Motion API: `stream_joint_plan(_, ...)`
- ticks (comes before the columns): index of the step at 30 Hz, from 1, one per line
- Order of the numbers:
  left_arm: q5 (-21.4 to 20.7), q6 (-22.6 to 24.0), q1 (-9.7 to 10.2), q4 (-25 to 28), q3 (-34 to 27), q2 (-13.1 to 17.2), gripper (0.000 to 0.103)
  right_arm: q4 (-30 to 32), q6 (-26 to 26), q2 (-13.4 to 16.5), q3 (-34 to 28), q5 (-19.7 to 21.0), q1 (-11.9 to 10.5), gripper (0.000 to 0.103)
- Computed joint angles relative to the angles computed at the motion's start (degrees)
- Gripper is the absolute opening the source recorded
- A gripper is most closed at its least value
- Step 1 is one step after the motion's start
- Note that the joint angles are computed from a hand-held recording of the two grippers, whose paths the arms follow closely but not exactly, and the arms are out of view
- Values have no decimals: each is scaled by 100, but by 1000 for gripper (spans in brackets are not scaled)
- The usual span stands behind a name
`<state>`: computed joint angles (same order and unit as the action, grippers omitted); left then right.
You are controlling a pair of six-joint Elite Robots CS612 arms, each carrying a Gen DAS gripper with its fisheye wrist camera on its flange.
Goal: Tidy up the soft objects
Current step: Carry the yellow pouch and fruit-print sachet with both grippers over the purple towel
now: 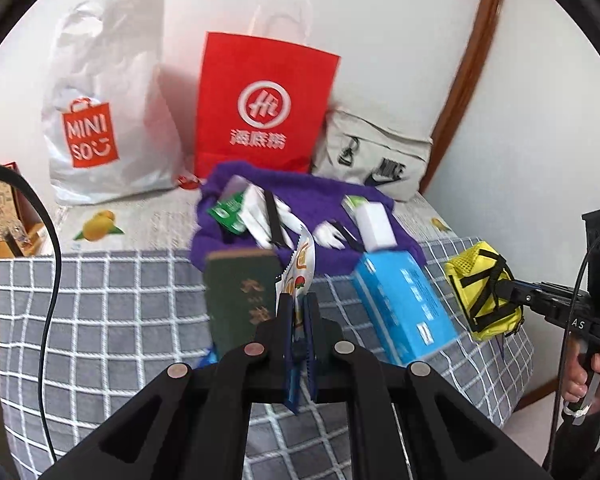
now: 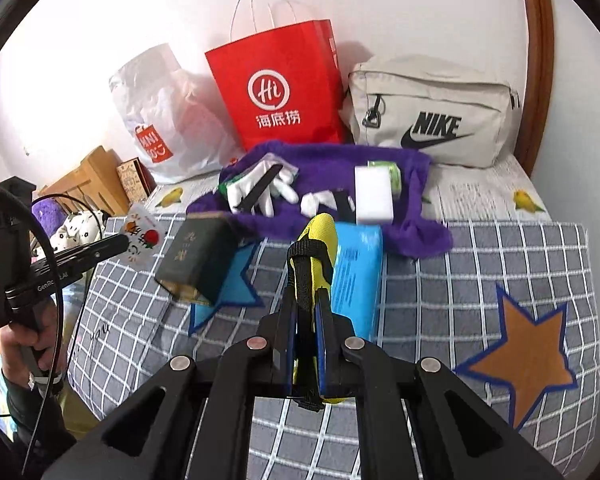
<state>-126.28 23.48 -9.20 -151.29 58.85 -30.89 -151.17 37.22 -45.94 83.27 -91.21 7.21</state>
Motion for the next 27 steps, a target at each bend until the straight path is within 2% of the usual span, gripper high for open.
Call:
stream_joint_plan(17, 154, -253, -98, 548, -1443, 677, 6, 257, -334, 538, -894, -26, -249, 8)
stream_joint_plan(27, 230, -449, -150, 715, -2120, 1024, 6, 311, -315, 734, -1100, 47, -386, 8)
